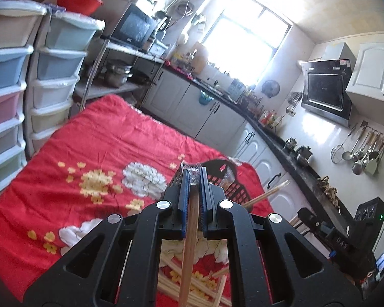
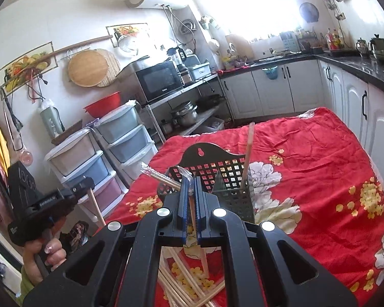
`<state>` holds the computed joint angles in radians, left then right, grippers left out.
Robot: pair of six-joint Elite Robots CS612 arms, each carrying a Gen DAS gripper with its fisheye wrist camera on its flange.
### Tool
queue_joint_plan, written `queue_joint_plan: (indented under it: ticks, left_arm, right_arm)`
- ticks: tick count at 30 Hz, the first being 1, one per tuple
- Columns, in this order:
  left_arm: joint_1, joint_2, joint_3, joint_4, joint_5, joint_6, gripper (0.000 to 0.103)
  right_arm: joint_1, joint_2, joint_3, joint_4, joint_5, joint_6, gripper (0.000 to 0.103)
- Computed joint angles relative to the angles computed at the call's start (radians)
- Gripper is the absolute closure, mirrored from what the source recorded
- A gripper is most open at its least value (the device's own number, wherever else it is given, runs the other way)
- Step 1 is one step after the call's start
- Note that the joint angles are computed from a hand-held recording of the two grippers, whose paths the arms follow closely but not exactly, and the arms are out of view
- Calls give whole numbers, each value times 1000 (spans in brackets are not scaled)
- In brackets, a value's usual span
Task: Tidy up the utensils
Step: 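Raise the left tool's chopstick above the caddy while the right tool carries its own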
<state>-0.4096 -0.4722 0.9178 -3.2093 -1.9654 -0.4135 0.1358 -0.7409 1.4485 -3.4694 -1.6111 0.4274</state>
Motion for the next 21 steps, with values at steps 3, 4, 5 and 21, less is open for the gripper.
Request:
queue_joint_plan:
  ticks: [3,4,5,21]
  left_arm:
    - [-2,2,-10,-23,15,-8,99]
    - [-2,4,-17,-27,19,-14,99]
    - [-3,5,-22,-31,23,-17,99]
    - [-15,39,-136,-46,83,-14,99]
  right_arm:
    - [1,-4,3,-11,-3,-4,98]
    - [2,-5,5,-15,-6,-6,98]
    - [2,-6,5,-20,-9,-9,98]
    - [8,-10,-28,-56,-53,-67,98]
